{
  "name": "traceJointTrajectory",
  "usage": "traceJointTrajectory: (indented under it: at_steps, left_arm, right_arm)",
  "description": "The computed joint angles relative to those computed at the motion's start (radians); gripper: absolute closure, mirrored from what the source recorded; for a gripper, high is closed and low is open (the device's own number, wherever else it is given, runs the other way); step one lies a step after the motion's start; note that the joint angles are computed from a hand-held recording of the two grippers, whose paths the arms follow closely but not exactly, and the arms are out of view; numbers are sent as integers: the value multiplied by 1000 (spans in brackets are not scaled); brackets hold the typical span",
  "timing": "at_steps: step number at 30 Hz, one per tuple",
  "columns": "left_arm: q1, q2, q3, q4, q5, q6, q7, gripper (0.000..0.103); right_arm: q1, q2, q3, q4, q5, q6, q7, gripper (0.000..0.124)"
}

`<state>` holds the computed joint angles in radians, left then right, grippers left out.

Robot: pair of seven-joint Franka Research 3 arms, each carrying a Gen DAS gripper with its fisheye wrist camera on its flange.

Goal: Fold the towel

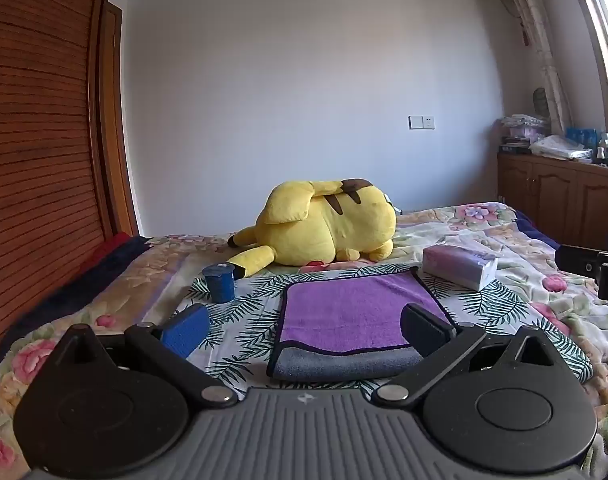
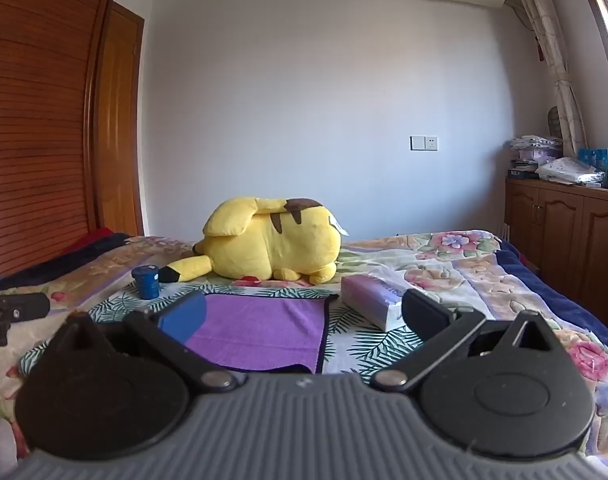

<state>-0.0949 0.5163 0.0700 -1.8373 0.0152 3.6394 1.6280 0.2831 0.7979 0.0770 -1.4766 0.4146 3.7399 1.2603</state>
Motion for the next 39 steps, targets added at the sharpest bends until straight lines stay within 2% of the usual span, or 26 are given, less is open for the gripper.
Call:
traceJointTrajectory:
  at_steps: [39]
  left_arm:
    - [-6, 17, 5, 18, -16, 8, 28, 0]
  right_arm:
    - [-7, 0, -2, 0, -9, -2, 7, 21]
